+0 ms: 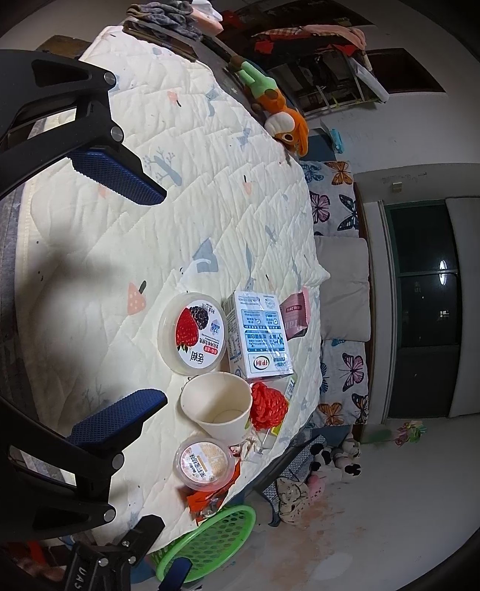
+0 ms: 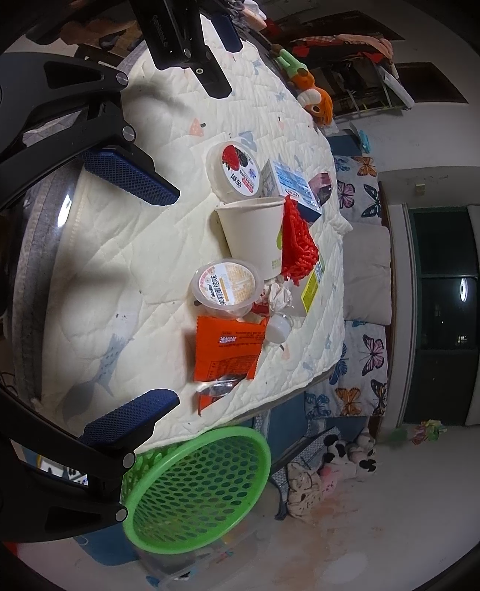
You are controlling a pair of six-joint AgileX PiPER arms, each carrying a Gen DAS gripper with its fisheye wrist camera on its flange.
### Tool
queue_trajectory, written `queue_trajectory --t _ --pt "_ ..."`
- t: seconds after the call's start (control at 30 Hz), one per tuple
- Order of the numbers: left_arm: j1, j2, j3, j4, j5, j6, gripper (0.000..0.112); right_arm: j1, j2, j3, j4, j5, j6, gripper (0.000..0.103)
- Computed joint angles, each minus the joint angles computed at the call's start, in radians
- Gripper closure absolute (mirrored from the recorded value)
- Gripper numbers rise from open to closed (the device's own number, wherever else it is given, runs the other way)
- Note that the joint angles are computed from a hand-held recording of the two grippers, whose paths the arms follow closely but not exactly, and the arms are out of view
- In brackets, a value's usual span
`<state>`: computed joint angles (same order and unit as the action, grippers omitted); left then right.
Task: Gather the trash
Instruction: 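Reach the right gripper to the orange snack wrapper and grasp it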
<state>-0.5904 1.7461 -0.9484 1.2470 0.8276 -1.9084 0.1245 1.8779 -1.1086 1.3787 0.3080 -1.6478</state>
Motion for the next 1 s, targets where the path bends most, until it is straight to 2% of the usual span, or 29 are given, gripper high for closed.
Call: queue_trajectory --t 0.27,0.63,0.87,0.97,1.0 --pt "0.031 0.007 -0.012 0.007 -0.019 0.037 0.015 -0.039 0.054 -0.103 -0.151 0.062 0.16 0.006" --pt "0.089 0.028 -0.028 0.032 -0.113 0.075 0.015 -0.101 0.217 -0.401 -0.473 0.224 0.518 0.015" --pt "0.129 0.048 -0.052 0.04 -0.178 0.089 0.015 -0.104 0.391 -0.719 -0.681 0.416 0.789 0.02" --pt "0.142 0.053 -0.055 0.041 -0.197 0.093 0.015 -0.096 0.477 -0.881 -0.752 0.519 0.899 0.02" --pt "0.148 0.056 -0.058 0.04 -0.204 0.096 0.015 -0.094 0.524 -0.97 -0.778 0.579 0.945 0.019"
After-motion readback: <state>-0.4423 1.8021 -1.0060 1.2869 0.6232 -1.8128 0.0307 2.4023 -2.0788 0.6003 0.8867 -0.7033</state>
